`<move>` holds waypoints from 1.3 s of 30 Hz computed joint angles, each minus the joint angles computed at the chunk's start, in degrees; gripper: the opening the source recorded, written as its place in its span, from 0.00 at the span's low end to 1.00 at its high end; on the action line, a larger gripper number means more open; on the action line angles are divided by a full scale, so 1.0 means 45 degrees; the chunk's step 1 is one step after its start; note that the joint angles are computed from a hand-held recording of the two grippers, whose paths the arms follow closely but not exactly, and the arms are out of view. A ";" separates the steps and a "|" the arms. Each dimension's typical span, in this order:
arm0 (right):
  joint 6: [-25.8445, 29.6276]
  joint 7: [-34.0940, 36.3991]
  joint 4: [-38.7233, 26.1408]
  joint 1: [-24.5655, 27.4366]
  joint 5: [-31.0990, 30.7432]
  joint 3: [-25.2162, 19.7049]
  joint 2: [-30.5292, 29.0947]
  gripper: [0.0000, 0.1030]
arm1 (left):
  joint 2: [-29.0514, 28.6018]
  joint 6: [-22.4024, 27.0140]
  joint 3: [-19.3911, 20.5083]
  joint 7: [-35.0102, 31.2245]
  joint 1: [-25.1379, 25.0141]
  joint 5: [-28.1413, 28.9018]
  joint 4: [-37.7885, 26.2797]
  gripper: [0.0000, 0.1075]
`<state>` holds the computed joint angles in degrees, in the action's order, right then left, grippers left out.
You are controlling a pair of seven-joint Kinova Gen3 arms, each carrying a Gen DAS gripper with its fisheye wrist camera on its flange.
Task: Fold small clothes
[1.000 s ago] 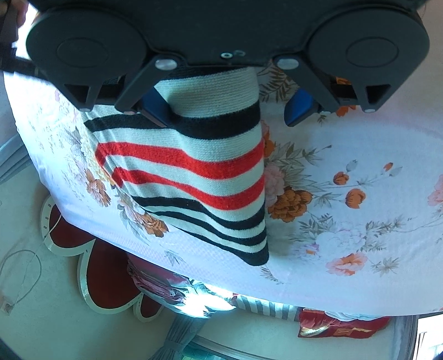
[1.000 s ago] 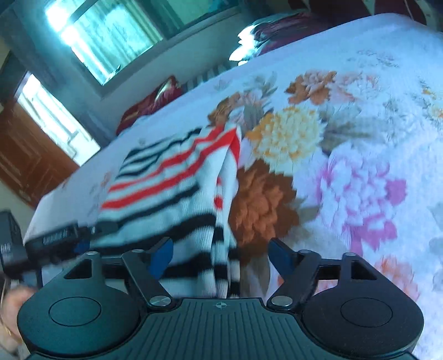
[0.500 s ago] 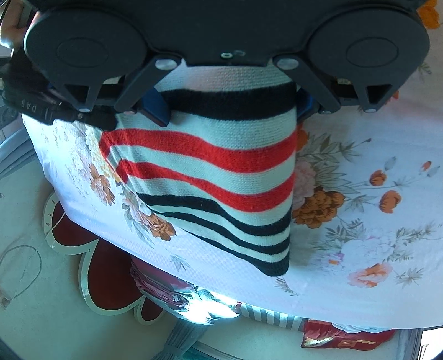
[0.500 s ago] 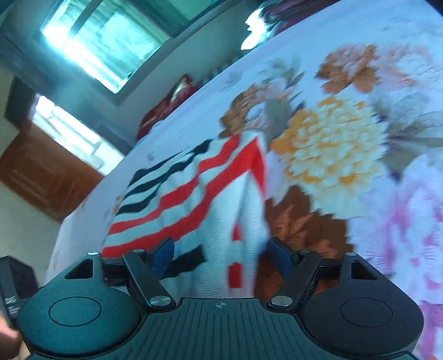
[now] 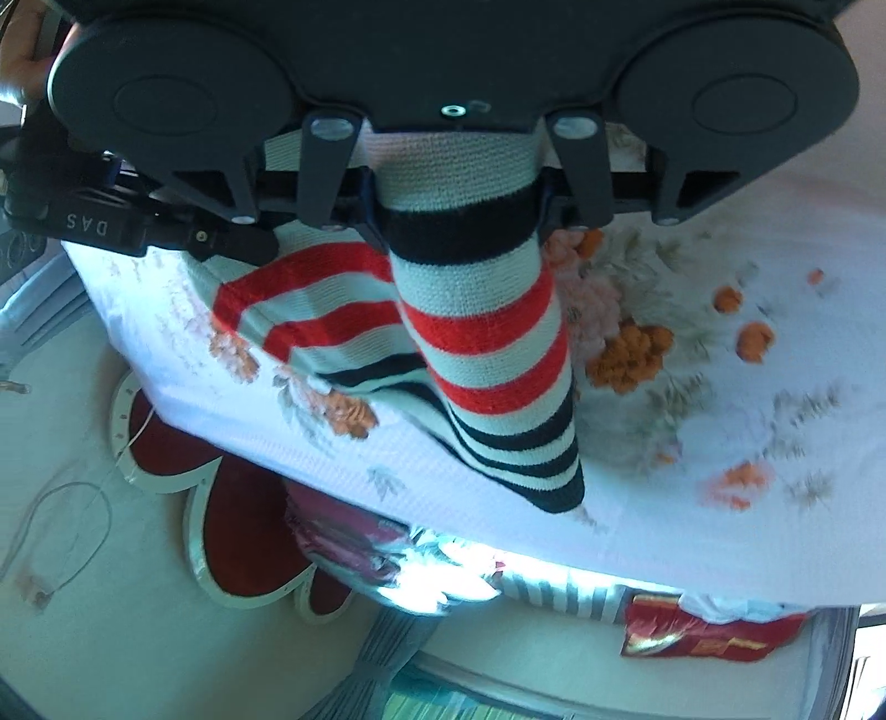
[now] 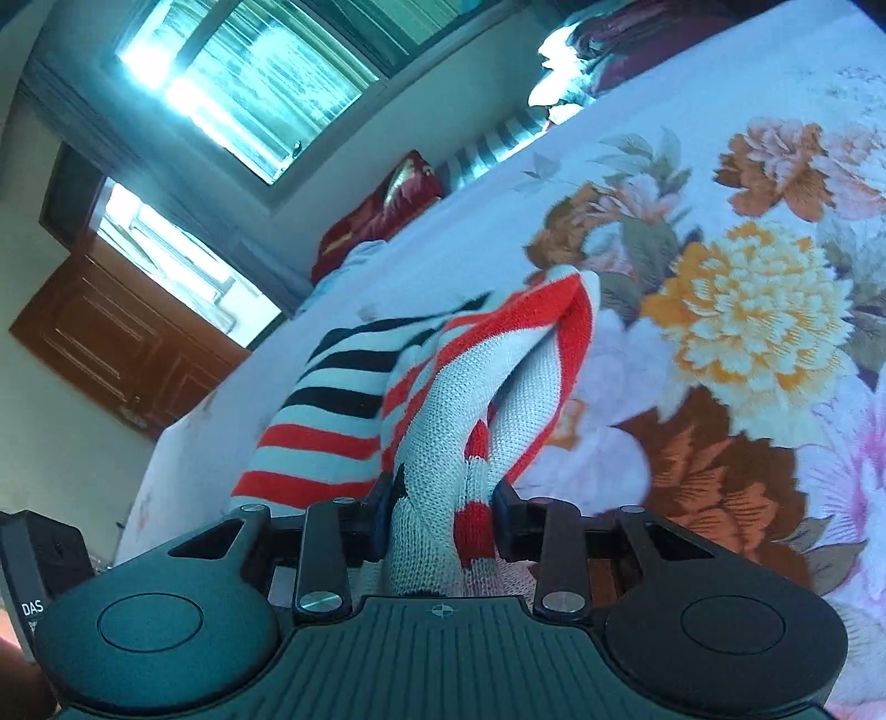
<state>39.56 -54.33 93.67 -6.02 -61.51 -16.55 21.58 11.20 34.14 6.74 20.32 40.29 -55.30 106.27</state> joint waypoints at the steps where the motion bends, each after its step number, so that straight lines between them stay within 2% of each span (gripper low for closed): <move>1: -0.0169 -0.0170 -0.0002 -0.0206 0.0041 -0.0030 -0.0130 0.34 | -0.0294 -0.0132 -0.0014 0.0008 -0.0056 -0.0074 0.0258 0.43; 3: -0.0560 -0.0539 0.0004 -0.0669 0.0075 -0.0137 -0.0377 0.34 | -0.0981 -0.0179 0.0444 0.0157 -0.0583 -0.0403 0.0890 0.43; 5: -0.1199 -0.0990 -0.0042 -0.1545 0.0156 -0.0067 -0.0561 0.34 | -0.1962 -0.0530 0.1162 0.0223 -0.1603 -0.0676 0.1852 0.43; 7: -0.1948 -0.1805 -0.0128 -0.2607 0.0461 0.0061 -0.0732 0.34 | -0.3142 -0.1114 0.1020 -0.0347 -0.2076 -0.0414 0.2877 0.43; 10: -0.3460 -0.3359 -0.0235 -0.4377 0.1033 0.0127 -0.0793 0.34 | -0.4912 -0.1640 -0.0585 -0.1901 -0.1573 0.0443 0.4215 0.43; 12: -0.4354 -0.4394 -0.0504 -0.5557 0.1720 0.0136 -0.0575 0.34 | -0.6091 -0.1442 -0.1765 -0.2936 -0.0921 0.0794 0.4943 0.43; 15: -0.5171 -0.5948 -0.1428 -0.7326 0.2631 0.0456 0.0226 0.33 | -0.7861 -0.0198 -0.3505 -0.4487 0.0358 0.1345 0.5552 0.43; 17: -0.5461 -0.6983 -0.2223 -0.8506 0.3351 0.0887 0.0888 0.34 | -0.9041 0.0626 -0.4346 -0.5433 0.0898 0.1514 0.5845 0.43; 20: -0.5441 -0.8531 -0.3662 -0.9674 0.4805 0.1250 0.1974 0.33 | -1.0288 0.1161 -0.4970 -0.6916 0.0414 0.1817 0.6253 0.43; 23: -0.5045 -0.9974 -0.5169 -1.0454 0.6223 0.1610 0.3070 0.34 | -1.0983 0.1078 -0.5864 -0.8109 -0.0096 0.1823 0.6605 0.43; 26: -0.4297 -1.0954 -0.6442 -1.1131 0.7092 0.2288 0.3993 0.34 | -1.1189 0.0426 -0.6992 -0.9052 -0.0572 0.1836 0.7069 0.43; 29: -0.3753 -1.1957 -0.6970 -1.1415 0.7733 0.2739 0.4518 0.34 | -1.1385 -0.0640 -0.8502 -0.9896 -0.0671 0.1778 0.7746 0.53; 30: -0.3759 -1.2048 -0.6855 -1.1253 0.7802 0.2544 0.4547 0.35 | -1.1550 -0.0818 -0.8643 -1.0174 -0.0929 0.1759 0.7913 0.64; 31: -0.3797 -1.2057 -0.6714 -1.1044 0.7862 0.2282 0.4543 0.36 | -1.1525 -0.0811 -0.8696 -1.0259 -0.0970 0.1834 0.7912 0.70; 33: -0.3935 -1.2158 -0.6387 -1.0824 0.8147 0.2000 0.4368 0.39 | -1.1652 -0.0794 -0.9065 -1.0876 -0.0930 0.2163 0.7808 0.71; 35: -0.3843 -1.2731 -0.6336 -1.0987 0.8612 0.2295 0.4154 0.39 | -1.1604 -0.0550 -0.9022 -1.1246 -0.0929 0.2408 0.7604 0.71; 37: -0.3697 -1.3252 -0.6375 -1.1069 0.9023 0.2472 0.3967 0.40 | -1.1471 -0.0421 -0.8511 -1.1501 -0.1405 0.2648 0.7508 0.70; 39: -0.3819 -1.3935 -0.6309 -1.1597 0.9822 0.3191 0.3705 0.39 | -1.1504 -0.0372 -0.7742 -1.1766 -0.2188 0.2985 0.7521 0.67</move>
<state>22.37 -117.04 65.28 -58.20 -17.31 -2.19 38.25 -40.57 32.46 -28.09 -32.63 30.44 -41.86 140.12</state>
